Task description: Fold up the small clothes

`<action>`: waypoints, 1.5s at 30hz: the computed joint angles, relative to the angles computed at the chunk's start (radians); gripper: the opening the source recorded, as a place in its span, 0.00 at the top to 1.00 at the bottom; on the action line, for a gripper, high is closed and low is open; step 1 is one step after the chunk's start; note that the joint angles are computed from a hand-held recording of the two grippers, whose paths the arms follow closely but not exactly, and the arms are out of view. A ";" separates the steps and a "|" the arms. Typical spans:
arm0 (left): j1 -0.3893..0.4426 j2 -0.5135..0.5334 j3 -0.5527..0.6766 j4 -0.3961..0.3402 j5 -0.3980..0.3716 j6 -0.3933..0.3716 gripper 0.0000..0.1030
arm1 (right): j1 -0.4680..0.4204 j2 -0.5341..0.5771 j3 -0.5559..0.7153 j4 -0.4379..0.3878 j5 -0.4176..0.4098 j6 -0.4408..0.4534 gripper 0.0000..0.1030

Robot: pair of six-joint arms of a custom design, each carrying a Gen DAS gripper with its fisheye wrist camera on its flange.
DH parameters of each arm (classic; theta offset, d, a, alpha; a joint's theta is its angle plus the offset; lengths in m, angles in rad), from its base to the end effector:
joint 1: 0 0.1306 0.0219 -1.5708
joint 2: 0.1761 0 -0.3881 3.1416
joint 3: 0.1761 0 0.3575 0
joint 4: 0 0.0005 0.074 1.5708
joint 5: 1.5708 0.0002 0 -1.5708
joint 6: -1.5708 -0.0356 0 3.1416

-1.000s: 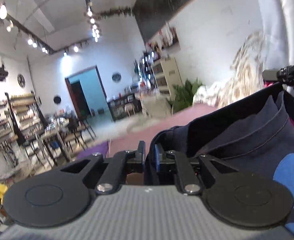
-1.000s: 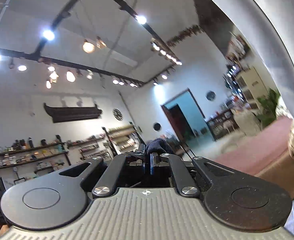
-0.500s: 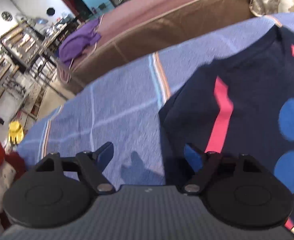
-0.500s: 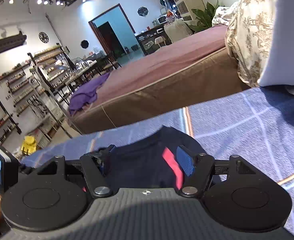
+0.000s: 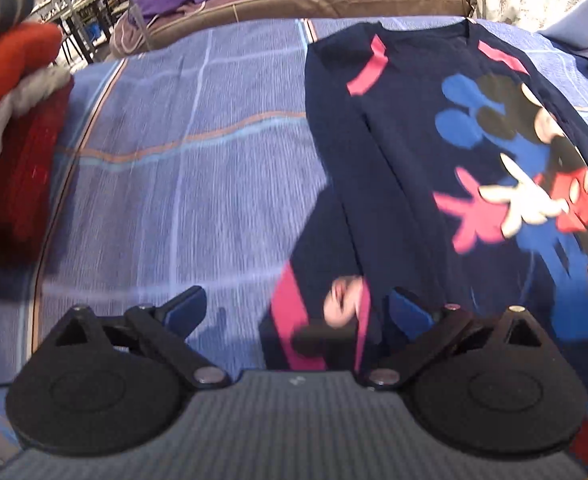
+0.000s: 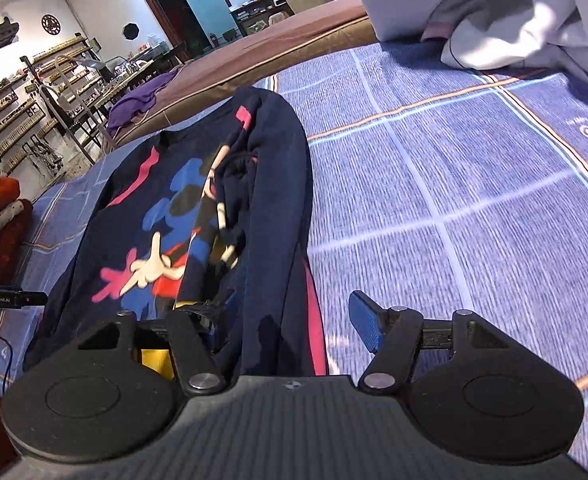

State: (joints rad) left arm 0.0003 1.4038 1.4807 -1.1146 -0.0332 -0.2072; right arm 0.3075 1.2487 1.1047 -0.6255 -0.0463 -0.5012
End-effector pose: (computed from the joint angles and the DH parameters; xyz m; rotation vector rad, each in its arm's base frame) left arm 0.4374 0.0008 0.4517 0.2580 2.5996 0.1170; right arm 0.3788 0.1215 0.3869 0.2073 2.3755 0.4481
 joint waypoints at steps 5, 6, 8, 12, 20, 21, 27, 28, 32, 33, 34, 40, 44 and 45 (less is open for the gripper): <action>-0.008 -0.061 -0.102 0.010 0.004 0.006 0.00 | 0.072 -0.037 -0.057 -0.041 0.020 0.064 0.02; -0.013 -0.071 -0.130 0.042 0.000 0.004 0.01 | 0.084 -0.034 -0.061 -0.056 0.032 0.062 0.05; -0.025 -0.086 -0.175 0.091 -0.023 0.015 0.05 | 0.110 -0.024 -0.064 -0.082 0.076 0.048 0.13; -0.013 -0.099 -0.200 0.134 0.060 0.094 0.38 | 0.164 -0.023 -0.077 -0.074 0.187 0.070 0.42; 0.030 -0.097 -0.145 0.197 0.010 0.081 0.91 | 0.130 -0.068 -0.071 -0.046 0.258 0.119 0.88; 0.054 -0.085 -0.120 0.205 -0.004 0.082 0.91 | 0.104 -0.082 -0.067 -0.039 0.254 0.125 0.89; 0.170 -0.006 0.016 0.266 -0.152 0.106 0.87 | -0.121 -0.093 -0.009 -0.026 0.319 0.225 0.89; 0.180 0.014 0.041 0.252 -0.156 0.114 0.84 | -0.171 -0.079 0.002 -0.025 0.326 0.233 0.89; 0.162 0.052 0.059 0.258 -0.239 0.110 0.50 | -0.304 0.035 0.057 -0.009 0.476 0.248 0.77; 0.151 0.053 0.052 0.263 -0.266 0.105 0.32 | -0.325 0.060 0.070 -0.017 0.498 0.234 0.62; 0.147 0.047 0.041 0.272 -0.273 0.095 0.23 | -0.343 0.075 0.083 -0.034 0.490 0.205 0.55; 0.135 -0.038 -0.021 0.194 -0.143 0.095 0.16 | -0.238 -0.047 -0.032 0.117 0.263 0.118 0.32; 0.084 -0.136 -0.078 0.095 0.054 0.027 0.16 | -0.049 -0.080 -0.089 0.154 0.087 0.214 0.32; 0.066 -0.155 -0.090 0.063 0.095 0.007 0.16 | -0.004 -0.072 -0.096 0.156 0.058 0.237 0.33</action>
State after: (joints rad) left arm 0.0668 1.2486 1.3911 -1.0515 0.0616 -0.1998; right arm 0.3031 1.1765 1.0085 -0.4698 0.0117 -0.2637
